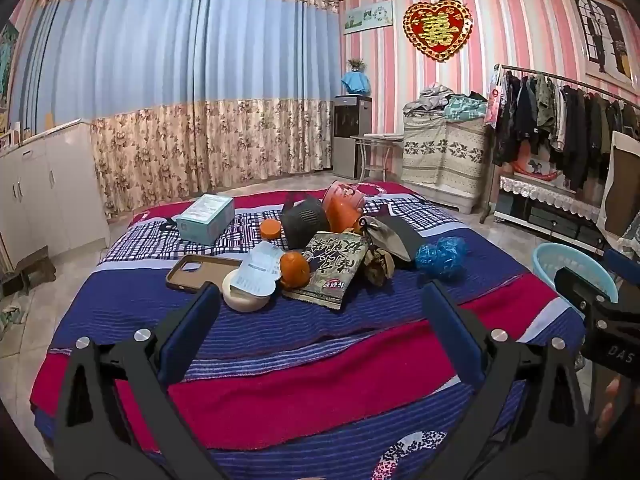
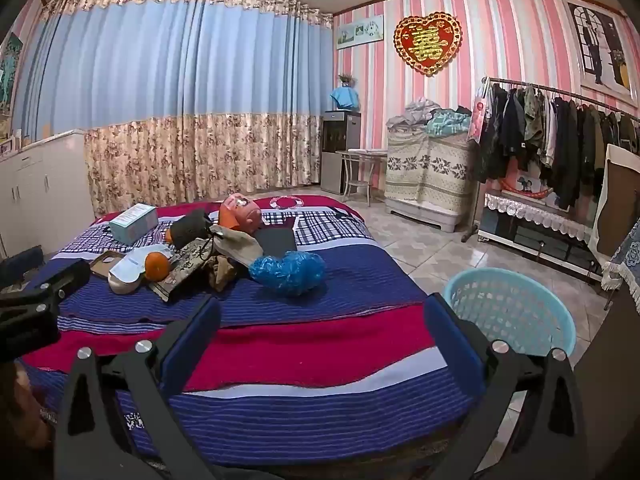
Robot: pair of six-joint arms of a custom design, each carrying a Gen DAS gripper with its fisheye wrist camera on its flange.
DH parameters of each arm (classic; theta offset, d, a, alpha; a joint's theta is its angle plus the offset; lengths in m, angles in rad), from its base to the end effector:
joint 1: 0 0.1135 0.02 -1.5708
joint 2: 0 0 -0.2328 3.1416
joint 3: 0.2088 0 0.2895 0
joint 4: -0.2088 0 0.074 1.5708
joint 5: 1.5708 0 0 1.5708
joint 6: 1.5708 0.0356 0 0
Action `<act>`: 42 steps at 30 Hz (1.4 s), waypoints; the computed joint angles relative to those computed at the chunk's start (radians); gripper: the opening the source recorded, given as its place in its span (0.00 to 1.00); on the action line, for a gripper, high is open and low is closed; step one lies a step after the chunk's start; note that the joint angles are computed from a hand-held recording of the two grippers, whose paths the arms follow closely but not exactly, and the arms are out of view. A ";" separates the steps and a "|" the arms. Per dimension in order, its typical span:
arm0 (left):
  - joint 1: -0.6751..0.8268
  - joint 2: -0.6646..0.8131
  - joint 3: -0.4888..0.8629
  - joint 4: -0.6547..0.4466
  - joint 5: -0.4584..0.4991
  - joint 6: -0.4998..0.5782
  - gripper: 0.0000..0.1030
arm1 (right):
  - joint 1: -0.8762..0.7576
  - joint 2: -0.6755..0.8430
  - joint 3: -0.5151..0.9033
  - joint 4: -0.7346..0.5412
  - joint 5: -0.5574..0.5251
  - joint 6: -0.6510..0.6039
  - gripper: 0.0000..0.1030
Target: Collect trash
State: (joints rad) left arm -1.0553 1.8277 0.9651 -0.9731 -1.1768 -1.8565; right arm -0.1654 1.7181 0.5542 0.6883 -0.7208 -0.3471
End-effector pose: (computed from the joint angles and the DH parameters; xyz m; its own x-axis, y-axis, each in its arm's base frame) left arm 0.1696 -0.2326 0.0780 -0.3007 -0.2164 -0.9288 -0.5842 0.8116 0.0000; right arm 0.3106 -0.0280 0.0613 -0.2699 -0.2140 -0.9388 -0.5815 0.8133 -0.0183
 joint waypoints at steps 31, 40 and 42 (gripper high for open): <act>-0.008 -0.001 0.023 -0.033 0.005 0.005 0.95 | -0.009 0.012 0.013 0.008 -0.011 0.005 0.96; -0.003 -0.020 0.002 -0.013 0.006 0.020 0.95 | -0.009 0.012 0.014 0.005 -0.010 0.004 0.96; -0.001 -0.022 -0.003 -0.004 0.005 0.025 0.95 | -0.011 0.014 0.016 0.005 -0.012 0.004 0.96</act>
State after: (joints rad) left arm -1.0566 1.8059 0.9620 -0.9772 -1.1713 -1.8316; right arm -0.1760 1.7316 0.5706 0.6931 -0.7328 -0.3426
